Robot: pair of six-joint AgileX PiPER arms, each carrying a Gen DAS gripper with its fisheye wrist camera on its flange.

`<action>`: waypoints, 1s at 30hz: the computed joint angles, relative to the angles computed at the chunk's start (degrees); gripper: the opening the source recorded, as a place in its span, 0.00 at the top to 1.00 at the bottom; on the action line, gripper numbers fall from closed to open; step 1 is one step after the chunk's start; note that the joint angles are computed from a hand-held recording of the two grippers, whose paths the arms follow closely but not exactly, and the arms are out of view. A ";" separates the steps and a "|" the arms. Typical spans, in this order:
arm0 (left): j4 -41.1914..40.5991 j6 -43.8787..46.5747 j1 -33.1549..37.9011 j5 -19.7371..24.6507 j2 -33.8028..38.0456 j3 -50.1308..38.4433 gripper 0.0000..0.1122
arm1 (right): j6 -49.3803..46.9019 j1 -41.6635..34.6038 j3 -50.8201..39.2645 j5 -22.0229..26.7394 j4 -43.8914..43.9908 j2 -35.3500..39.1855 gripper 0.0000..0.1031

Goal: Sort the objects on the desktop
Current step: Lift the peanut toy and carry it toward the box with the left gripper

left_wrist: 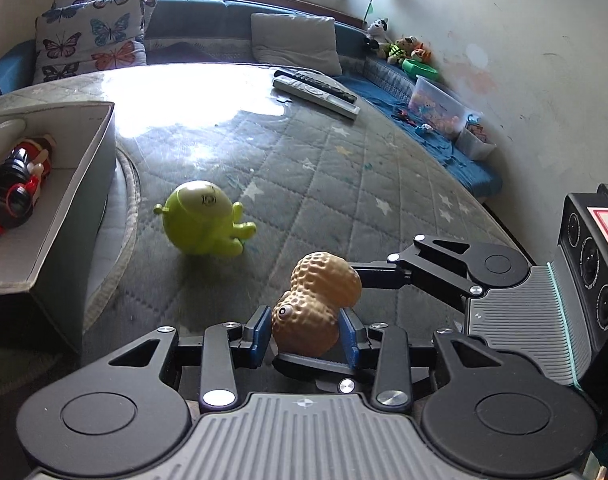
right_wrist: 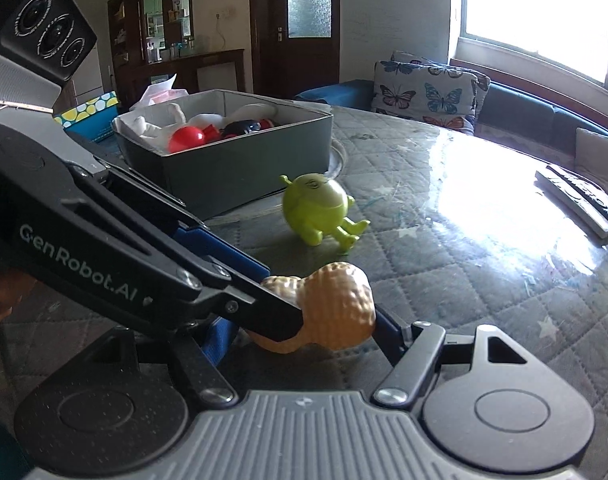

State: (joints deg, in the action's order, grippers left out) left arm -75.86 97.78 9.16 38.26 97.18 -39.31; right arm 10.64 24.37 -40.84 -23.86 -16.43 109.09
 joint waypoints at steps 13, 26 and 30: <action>4.60 1.18 11.96 7.76 -2.65 3.25 0.65 | -10.39 8.85 0.37 3.67 13.92 -3.19 0.32; 6.50 -1.69 24.30 15.95 -5.10 -4.40 0.65 | -22.83 13.83 -14.58 11.60 21.84 -1.78 0.32; 6.93 -3.76 25.45 15.93 -3.29 -9.32 0.65 | -20.48 13.91 -22.47 14.86 17.11 1.57 0.32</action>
